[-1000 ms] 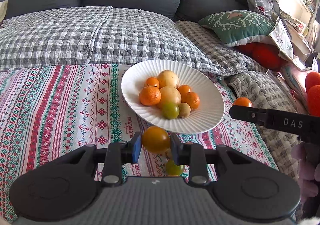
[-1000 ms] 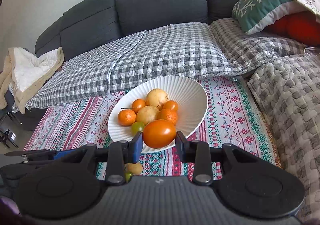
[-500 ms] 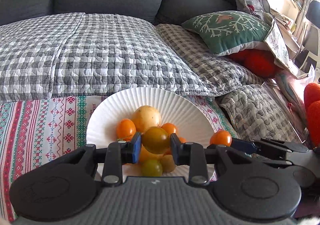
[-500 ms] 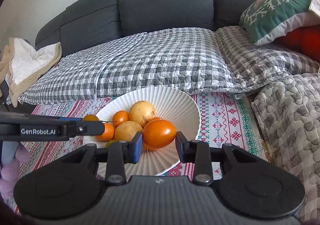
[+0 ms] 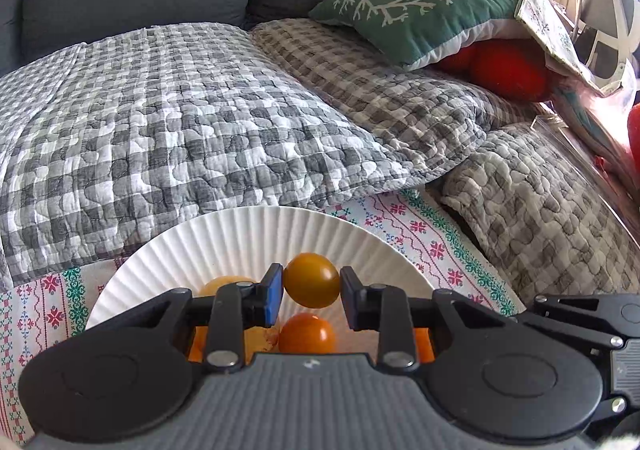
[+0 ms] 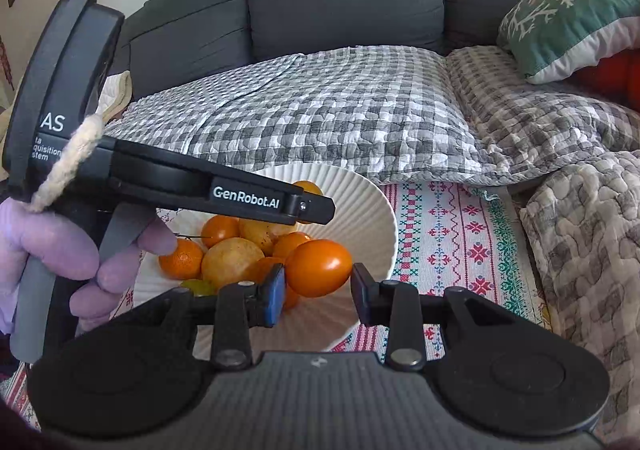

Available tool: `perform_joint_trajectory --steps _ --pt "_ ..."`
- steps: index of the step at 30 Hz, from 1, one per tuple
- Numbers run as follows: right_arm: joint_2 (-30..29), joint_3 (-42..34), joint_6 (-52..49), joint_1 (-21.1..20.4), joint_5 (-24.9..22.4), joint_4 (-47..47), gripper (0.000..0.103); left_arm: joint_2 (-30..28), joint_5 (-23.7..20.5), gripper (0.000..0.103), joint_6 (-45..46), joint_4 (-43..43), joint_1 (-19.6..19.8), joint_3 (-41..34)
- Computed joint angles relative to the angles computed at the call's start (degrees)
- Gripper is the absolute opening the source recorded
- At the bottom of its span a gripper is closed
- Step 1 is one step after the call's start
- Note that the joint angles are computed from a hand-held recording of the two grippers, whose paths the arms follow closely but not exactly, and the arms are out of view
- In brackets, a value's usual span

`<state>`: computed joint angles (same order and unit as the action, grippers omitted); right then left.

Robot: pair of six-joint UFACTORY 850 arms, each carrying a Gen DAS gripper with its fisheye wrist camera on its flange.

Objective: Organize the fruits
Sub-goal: 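Open both grippers to drop the tomatoes onto the plate, then move both open grippers back over the remaining fruits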

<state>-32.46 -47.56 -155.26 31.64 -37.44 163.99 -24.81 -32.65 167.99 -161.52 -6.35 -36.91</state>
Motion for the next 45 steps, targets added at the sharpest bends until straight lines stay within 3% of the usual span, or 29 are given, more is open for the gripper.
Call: perform_joint_trajectory --steps 14,19,21,30,33,45 --pt "0.3 0.2 -0.4 0.3 0.2 0.8 0.033 -1.6 0.5 0.025 2.5 -3.0 -1.2 -1.1" --pt "1.7 1.3 0.4 0.1 0.5 0.0 0.051 0.3 -0.1 0.037 1.8 -1.9 -0.9 0.4" --pt "2.6 1.9 0.7 0.1 0.7 -0.4 0.059 1.7 -0.4 0.048 2.1 -2.0 -0.9 1.6" --pt "8.0 5.0 1.4 1.4 4.9 -2.1 0.080 9.6 1.1 0.063 3.3 -4.1 -0.6 7.9" --pt "10.1 6.1 -0.3 2.4 7.4 -1.1 0.082 12.8 1.1 0.073 4.2 -6.2 -0.1 10.9" --pt "16.8 10.7 -6.2 6.9 11.6 6.6 0.088 25.8 2.3 0.083 5.0 -9.0 4.0 22.5"
